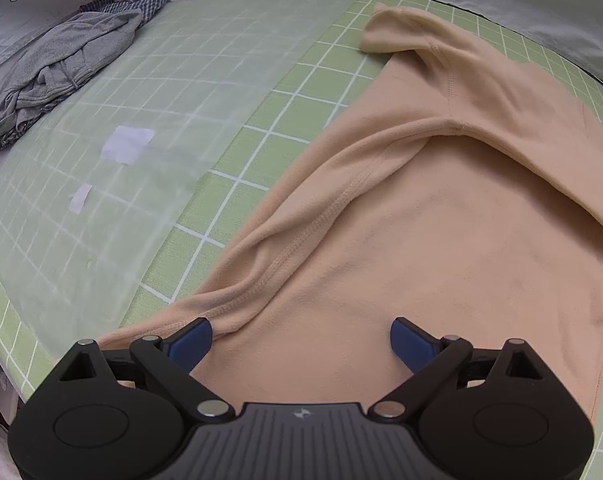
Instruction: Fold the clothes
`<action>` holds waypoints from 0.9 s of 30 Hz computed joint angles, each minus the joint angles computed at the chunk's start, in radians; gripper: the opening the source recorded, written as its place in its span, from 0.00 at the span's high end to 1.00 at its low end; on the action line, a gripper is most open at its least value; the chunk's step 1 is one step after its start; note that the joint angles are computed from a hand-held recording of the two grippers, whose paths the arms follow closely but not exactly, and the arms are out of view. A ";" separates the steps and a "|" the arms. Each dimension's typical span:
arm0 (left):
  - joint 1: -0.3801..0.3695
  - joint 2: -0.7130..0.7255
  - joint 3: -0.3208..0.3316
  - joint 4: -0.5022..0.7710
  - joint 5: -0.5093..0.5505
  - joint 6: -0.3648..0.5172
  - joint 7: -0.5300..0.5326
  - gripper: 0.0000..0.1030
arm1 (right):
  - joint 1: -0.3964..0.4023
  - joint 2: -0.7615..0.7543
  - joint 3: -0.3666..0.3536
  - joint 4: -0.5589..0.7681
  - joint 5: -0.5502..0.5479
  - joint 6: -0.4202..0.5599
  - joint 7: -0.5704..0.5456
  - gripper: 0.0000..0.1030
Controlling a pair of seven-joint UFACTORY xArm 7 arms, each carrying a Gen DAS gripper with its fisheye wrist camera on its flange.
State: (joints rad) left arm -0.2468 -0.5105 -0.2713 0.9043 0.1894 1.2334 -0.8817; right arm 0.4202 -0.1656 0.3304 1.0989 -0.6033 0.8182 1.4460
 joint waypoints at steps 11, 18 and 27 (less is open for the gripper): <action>-0.014 -0.169 0.054 -0.123 -0.055 -0.172 0.133 0.07 | 0.077 0.030 0.085 0.079 -0.153 0.026 0.095 0.00; -0.031 -0.415 0.163 -0.281 -0.136 -0.216 0.393 0.07 | 0.253 0.205 0.169 0.292 -0.279 0.222 0.248 0.00; 0.073 -0.626 0.364 -0.339 -0.155 -0.089 0.752 0.07 | 0.615 0.647 0.137 0.866 -0.392 0.515 0.270 0.00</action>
